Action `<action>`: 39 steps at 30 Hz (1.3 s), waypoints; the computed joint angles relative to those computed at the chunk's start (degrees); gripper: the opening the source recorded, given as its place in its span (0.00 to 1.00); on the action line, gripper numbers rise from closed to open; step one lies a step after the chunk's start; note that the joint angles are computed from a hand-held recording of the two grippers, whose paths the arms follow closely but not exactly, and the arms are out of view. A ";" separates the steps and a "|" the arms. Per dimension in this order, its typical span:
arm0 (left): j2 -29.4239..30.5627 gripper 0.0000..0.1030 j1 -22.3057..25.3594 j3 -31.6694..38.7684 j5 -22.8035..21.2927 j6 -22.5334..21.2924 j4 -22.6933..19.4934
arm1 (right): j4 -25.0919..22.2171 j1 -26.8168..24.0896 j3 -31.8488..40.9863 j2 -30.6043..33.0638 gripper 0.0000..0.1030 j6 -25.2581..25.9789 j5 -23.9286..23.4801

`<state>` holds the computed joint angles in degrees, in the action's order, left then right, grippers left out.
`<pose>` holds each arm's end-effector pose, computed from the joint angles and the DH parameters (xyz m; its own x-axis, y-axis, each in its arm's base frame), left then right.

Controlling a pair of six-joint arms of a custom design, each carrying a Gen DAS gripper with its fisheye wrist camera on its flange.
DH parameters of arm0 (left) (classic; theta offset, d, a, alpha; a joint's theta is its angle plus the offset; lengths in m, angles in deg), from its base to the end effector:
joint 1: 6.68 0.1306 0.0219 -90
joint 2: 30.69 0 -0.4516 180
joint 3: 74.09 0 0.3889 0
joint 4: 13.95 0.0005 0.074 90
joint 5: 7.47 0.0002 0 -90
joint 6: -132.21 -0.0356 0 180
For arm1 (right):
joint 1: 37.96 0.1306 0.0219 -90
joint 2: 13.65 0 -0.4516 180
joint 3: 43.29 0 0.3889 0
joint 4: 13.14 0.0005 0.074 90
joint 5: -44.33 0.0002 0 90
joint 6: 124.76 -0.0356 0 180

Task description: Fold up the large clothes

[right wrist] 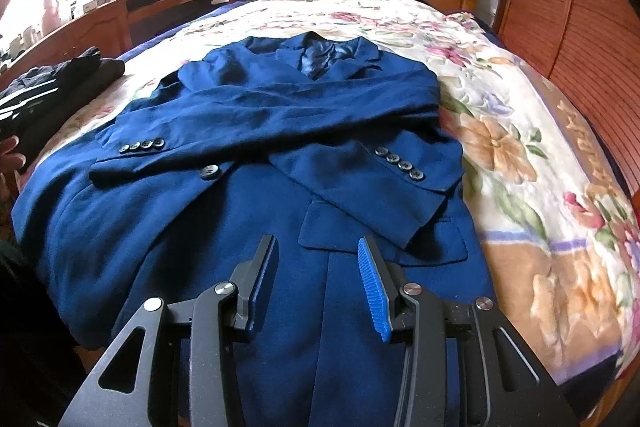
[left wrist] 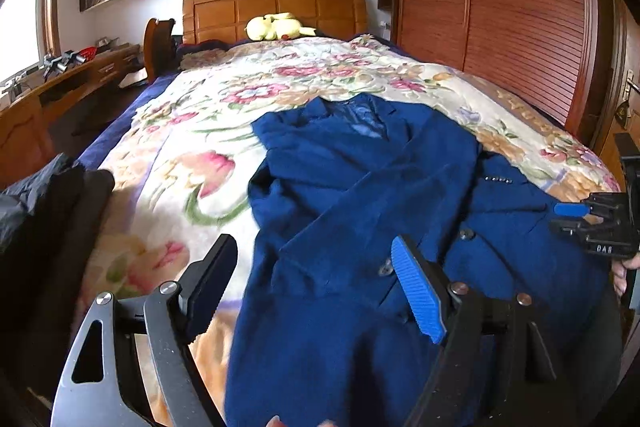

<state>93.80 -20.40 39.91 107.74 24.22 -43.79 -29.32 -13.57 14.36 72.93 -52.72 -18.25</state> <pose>0.7160 -0.1909 0.3631 -0.4343 0.3937 -0.8102 0.6983 0.7153 -0.0267 0.3801 0.1538 0.3183 -0.6356 0.0124 -0.7720 0.1318 0.9869 -0.0927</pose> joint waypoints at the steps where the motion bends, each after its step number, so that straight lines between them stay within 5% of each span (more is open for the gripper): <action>1: 0.02 0.78 0.30 -0.17 -0.05 0.00 -0.04 | 0.17 -0.11 -0.05 0.18 0.42 0.01 0.10; 20: 0.03 0.78 4.30 -3.90 -2.93 3.02 -0.45 | 4.94 -5.99 -5.16 -1.69 0.42 -0.46 -2.00; 31: -0.64 0.78 4.95 -6.22 -5.04 3.42 -1.64 | 1.67 -6.28 -9.08 -8.55 0.42 -2.15 0.60; 39: -0.79 0.78 4.94 -6.91 -4.59 2.66 -3.27 | -2.65 -6.77 -10.74 -11.82 0.53 -3.63 1.21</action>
<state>93.01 -15.46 33.00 103.15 26.88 -47.06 -31.97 -20.34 3.61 61.12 -56.36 -17.04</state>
